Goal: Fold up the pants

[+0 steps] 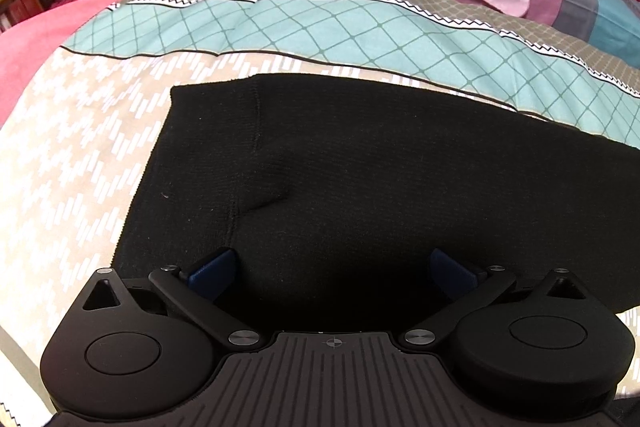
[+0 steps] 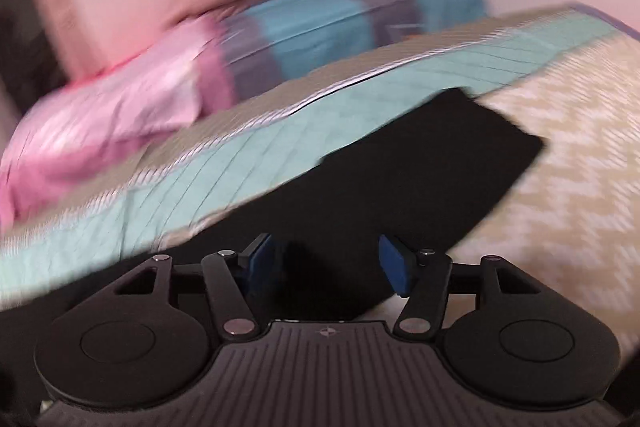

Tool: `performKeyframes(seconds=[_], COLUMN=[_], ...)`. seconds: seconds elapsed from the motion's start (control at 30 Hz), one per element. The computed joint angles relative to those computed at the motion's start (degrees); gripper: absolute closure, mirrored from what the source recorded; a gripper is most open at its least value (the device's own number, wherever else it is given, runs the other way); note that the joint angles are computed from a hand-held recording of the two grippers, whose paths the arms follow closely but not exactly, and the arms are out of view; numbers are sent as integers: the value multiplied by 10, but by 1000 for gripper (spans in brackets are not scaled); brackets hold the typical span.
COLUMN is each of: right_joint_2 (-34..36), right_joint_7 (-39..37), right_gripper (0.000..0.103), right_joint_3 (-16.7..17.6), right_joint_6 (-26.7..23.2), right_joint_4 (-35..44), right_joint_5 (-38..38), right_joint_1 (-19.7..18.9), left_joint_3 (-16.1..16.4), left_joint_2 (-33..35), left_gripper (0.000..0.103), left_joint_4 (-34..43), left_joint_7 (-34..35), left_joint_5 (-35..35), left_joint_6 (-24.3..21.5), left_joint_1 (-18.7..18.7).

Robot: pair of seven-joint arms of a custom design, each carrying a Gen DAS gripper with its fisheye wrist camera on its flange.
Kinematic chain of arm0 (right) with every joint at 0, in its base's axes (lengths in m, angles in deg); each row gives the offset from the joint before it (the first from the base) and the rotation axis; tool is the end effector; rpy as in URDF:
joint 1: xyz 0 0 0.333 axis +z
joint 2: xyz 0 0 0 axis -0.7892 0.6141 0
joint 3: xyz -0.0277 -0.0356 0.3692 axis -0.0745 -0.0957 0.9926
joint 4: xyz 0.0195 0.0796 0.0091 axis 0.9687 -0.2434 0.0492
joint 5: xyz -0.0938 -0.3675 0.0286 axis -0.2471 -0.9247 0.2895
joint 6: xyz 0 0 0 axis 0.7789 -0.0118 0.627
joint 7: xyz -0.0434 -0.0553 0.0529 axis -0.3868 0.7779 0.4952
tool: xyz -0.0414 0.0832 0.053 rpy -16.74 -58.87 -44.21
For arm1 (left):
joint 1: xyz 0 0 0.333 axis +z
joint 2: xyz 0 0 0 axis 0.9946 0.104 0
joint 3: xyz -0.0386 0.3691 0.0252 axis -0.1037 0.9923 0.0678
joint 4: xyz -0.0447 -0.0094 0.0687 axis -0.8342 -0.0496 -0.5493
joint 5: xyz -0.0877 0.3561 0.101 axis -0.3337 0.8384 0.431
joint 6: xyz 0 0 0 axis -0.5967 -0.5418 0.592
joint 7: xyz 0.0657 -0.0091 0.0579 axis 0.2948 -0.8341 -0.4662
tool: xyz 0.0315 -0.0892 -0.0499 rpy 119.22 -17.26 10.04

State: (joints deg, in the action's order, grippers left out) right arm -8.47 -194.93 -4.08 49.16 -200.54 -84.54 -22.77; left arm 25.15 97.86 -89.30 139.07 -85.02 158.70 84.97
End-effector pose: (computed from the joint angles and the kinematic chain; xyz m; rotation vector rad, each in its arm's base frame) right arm 0.3120 0.3007 0.5083 -0.6073 2.4424 -0.9317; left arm 0.6253 -0.0703 0.4685 -1.5443 2.2946 -0.5423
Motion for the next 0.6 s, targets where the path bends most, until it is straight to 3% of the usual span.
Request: performKeyframes(seconds=[0.03,0.07,0.1,0.2,0.23,0.33,0.37,0.43,0.47,0.6], right_joint_2=[2,10,14,3,7,8,10,42,55,99], right_joint_7=[4,-9,-33,-97,-110,-68,-49,-57,-69,-130], right_gripper=[20,17,17,20,28,51,48,30,29,29], right_joint_3=[6,6,1,-38,-35,-11,-8,1,3,-2], right_joint_6=[-18,-27,-21,75,74,-21,-48,-126,-142,-98], right_joint_4=[5,12,14,-12,-14,7,18,67,84,135], right_joint_5=[-5,-16,-23,-4,-6,18,31,51,39,-11], right_joint_1=[-1,-1,1,7,-6,-17,-18,-14,-5,33], left_joint_3=[1,1,2,4,4,2,4,12,13,9], left_joint_2=[2,1,1,-1,-3,-9,-8,-13,-20,-69], left_gripper=[0,0,0,0,0,0,0,0,0,0], left_joint_4=[1,-2,-3,-5,-5,-4,1,10,6,-42], left_joint_7=[-4,-5,-11,-21,-20,-7,-11,-35,-41,14], left_joint_5=[3,3,7,15,14,8,12,28,31,-8], left_joint_6=[3,5,7,7,5,-10,-19,-42,-44,-17], left_joint_1=[-2,-2,-3,-4,-3,3,2,-4,-4,12])
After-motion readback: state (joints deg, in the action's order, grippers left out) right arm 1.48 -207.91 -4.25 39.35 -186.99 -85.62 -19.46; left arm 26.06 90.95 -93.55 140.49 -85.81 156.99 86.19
